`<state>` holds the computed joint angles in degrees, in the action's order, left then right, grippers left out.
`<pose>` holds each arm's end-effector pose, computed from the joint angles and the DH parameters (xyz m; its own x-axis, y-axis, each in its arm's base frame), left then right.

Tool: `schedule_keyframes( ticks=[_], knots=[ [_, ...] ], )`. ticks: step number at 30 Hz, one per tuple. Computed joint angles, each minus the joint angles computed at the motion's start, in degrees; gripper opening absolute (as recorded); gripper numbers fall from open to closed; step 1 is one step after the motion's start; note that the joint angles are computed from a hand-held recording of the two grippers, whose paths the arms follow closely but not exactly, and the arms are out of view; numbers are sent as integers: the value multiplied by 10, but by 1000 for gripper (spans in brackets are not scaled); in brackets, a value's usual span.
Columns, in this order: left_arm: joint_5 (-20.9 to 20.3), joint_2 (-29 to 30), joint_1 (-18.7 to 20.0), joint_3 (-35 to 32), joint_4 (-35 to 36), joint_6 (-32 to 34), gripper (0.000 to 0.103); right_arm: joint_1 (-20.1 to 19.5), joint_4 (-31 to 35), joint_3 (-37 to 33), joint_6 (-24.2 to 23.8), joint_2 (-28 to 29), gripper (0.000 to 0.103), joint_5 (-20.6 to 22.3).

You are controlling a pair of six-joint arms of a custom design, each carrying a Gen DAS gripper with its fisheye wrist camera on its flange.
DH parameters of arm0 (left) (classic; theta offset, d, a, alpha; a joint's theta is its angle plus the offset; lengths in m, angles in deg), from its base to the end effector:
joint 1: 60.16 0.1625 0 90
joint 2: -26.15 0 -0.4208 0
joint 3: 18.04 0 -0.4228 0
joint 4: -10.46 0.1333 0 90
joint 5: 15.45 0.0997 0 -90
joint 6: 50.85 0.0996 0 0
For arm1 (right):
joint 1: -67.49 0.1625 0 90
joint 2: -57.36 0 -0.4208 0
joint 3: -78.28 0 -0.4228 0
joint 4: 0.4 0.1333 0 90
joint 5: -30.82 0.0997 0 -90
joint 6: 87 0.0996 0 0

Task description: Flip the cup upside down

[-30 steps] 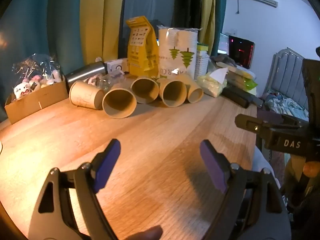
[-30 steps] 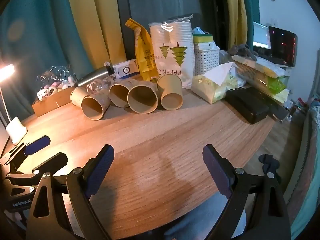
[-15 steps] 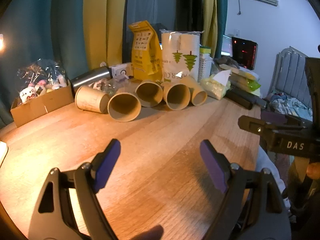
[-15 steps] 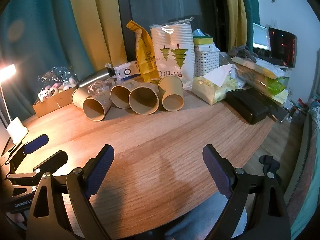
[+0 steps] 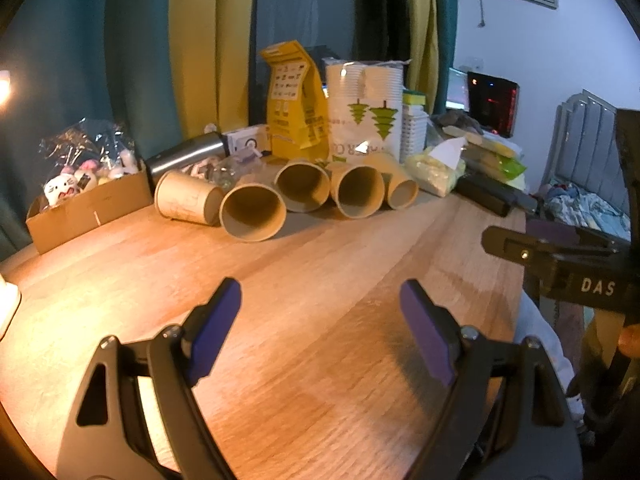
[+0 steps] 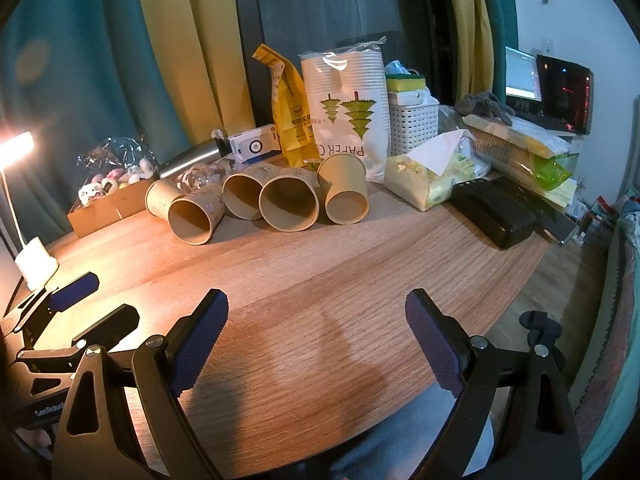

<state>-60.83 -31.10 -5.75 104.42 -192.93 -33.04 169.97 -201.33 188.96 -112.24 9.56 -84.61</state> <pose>-0.1398 -0.5446 0.1596 -0.7224 0.1550 -0.6739 0.6397 0.5197 -0.5663 0.2200 -0.5750 0.1119 -0.7984 -0.1728 0.5768 -0.5361 0.6401 -0.5503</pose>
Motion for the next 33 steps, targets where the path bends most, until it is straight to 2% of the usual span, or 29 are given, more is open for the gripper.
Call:
schedule_keyframes(
  ticks=[33],
  knots=[
    [2, -1, 3, 0, 6, -6, 83, -2, 4, 2, 3, -4, 92, 4]
  ],
)
